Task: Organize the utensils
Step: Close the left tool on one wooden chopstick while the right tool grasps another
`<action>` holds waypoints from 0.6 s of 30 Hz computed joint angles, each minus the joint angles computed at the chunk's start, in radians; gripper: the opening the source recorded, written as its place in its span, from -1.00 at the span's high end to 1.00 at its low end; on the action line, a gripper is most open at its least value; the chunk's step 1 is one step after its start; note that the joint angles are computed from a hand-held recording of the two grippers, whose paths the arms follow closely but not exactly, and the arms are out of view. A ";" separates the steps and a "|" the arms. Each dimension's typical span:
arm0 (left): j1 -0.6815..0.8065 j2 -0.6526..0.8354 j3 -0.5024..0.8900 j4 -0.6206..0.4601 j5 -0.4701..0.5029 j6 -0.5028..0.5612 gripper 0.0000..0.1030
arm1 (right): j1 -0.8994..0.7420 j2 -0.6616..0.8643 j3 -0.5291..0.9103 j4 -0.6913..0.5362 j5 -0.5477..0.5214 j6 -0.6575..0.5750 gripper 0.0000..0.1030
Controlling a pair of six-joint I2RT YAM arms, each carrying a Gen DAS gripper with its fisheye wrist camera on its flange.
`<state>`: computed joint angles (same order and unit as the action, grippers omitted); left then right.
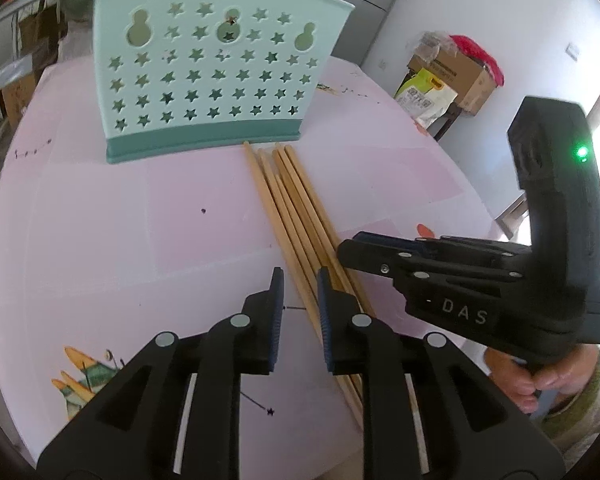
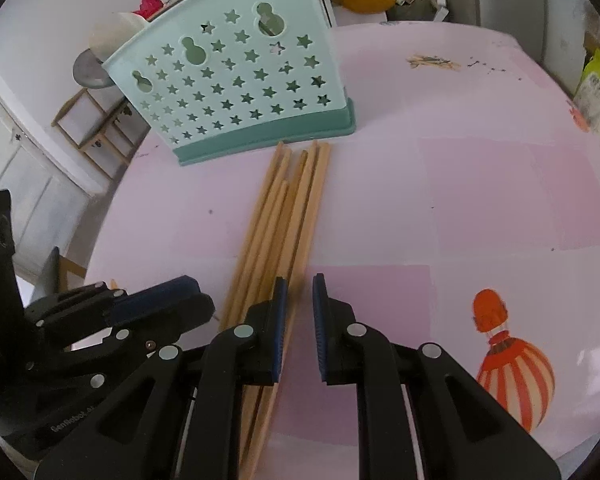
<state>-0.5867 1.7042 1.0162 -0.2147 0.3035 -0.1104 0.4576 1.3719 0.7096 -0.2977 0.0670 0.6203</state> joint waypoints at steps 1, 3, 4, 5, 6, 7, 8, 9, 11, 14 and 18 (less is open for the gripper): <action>-0.013 0.007 0.007 -0.001 -0.025 0.005 0.70 | -0.001 -0.008 -0.004 -0.007 0.012 -0.003 0.74; -0.035 0.019 0.021 -0.009 -0.069 0.017 0.69 | -0.001 -0.023 -0.011 -0.023 0.043 -0.016 0.75; -0.046 0.023 0.019 -0.004 -0.089 0.019 0.69 | -0.001 -0.025 -0.014 -0.023 0.052 -0.017 0.78; -0.059 0.032 0.029 -0.008 -0.116 0.024 0.69 | -0.007 -0.031 -0.022 -0.021 0.053 -0.020 0.80; -0.072 0.040 0.036 -0.011 -0.149 0.029 0.68 | -0.011 -0.035 -0.028 -0.018 0.053 -0.020 0.83; -0.079 0.045 0.039 -0.004 -0.168 0.028 0.66 | -0.018 -0.045 -0.037 -0.014 0.052 -0.018 0.83; -0.086 0.055 0.052 -0.011 -0.190 0.028 0.64 | -0.023 -0.048 -0.042 -0.012 0.053 -0.018 0.83; -0.092 0.067 0.067 -0.019 -0.210 0.024 0.65 | -0.030 -0.051 -0.047 -0.007 0.053 -0.020 0.83; -0.093 0.073 0.079 -0.026 -0.235 0.022 0.65 | -0.035 -0.058 -0.055 0.000 0.053 -0.019 0.83; -0.089 0.086 0.098 -0.034 -0.257 0.024 0.65 | -0.038 -0.061 -0.061 0.010 0.051 -0.022 0.83; -0.078 0.084 0.100 -0.039 -0.285 0.019 0.84 | -0.021 -0.062 -0.061 0.014 0.075 -0.020 0.83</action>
